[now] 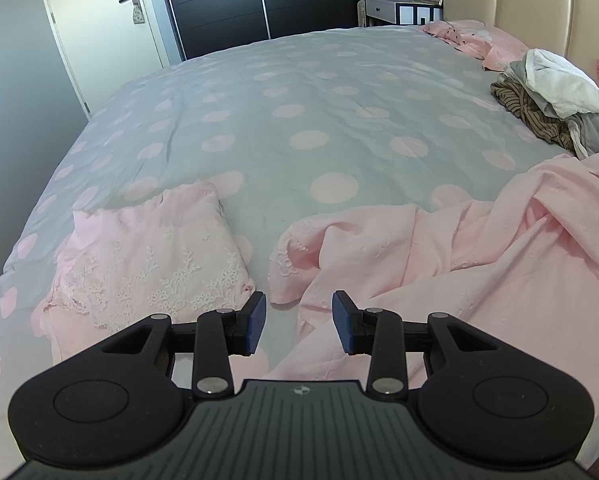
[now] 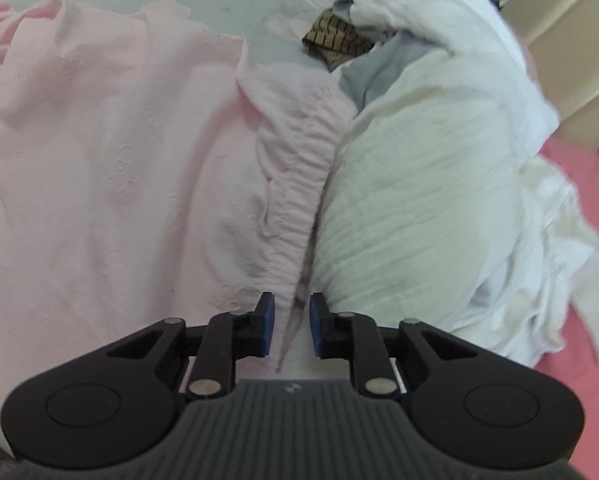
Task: Fold clothes
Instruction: 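Move the right gripper to the elastic cuff of the pink trousers, then grasp the elastic cuff with the right gripper and pull it straight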
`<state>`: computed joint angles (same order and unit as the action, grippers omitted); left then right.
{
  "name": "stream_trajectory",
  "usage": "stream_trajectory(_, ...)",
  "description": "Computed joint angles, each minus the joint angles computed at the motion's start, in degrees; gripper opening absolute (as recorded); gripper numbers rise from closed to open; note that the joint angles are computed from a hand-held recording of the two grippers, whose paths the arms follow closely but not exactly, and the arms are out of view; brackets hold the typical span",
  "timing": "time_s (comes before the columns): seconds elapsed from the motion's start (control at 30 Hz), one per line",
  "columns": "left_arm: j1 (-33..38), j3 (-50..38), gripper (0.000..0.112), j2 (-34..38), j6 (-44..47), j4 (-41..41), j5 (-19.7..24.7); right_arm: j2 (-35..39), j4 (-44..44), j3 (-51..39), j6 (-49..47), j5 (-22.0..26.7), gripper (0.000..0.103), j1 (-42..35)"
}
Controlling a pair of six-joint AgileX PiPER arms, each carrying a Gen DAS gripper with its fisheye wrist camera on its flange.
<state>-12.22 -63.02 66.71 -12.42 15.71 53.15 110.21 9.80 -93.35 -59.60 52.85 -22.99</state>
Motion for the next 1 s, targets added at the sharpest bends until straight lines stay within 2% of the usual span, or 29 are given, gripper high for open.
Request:
stream_trajectory(0.03,-0.22,0.01,0.034,0.03,-0.17,0.34,0.03,1.19,0.78,-1.62,0.84,2.93,0.022,-0.39)
stream_trajectory(0.1,-0.51,0.12,0.034,0.09,-0.43,0.70,0.13,1.88,1.34,-2.01,1.27,4.88,0.019,-0.72)
stream_trajectory(0.13,-0.59,0.23,0.034,0.06,-0.32,0.78,0.23,1.39,1.25,-1.16,1.26,3.92,0.006,-0.78)
stream_trajectory(0.17,-0.63,0.34,0.034,0.01,-0.16,0.84,0.33,1.08,1.84,-1.26,1.32,3.89,0.003,-1.21)
stream_trajectory(0.37,-0.71,1.19,0.034,-0.23,0.98,0.75,0.82,-0.78,11.33,-3.06,-1.18,8.53,0.001,-6.73)
stream_trajectory(0.67,-2.74,0.50,0.034,0.94,-0.05,1.84,0.92,-5.35,24.00,-0.30,-5.94,3.09,0.000,-10.41)
stream_trajectory(0.73,-3.55,0.21,0.034,1.49,-0.41,2.22,1.05,-4.40,24.13,-2.24,-4.59,3.68,0.000,-9.73)
stream_trajectory(0.8,-4.43,-0.11,0.034,2.10,-0.55,2.61,1.15,-1.23,21.24,-6.73,-0.12,7.99,0.000,-8.45)
stream_trajectory(0.83,-4.85,-0.25,0.034,2.40,-0.53,2.74,1.18,0.41,20.05,-9.00,1.93,10.18,0.002,-7.83)
stream_trajectory(0.9,-5.20,-0.38,0.034,2.81,-0.15,2.79,1.32,1.31,16.63,-8.68,2.91,9.68,0.008,-6.37)
stream_trajectory(0.97,-5.35,-0.50,0.034,3.25,-0.04,2.94,1.54,2.38,13.93,-8.02,3.16,8.84,0.028,-5.30)
stream_trajectory(1.0,-5.37,-0.55,0.034,3.43,-0.07,2.98,1.65,3.06,12.63,-8.03,3.50,8.84,0.032,-4.96)
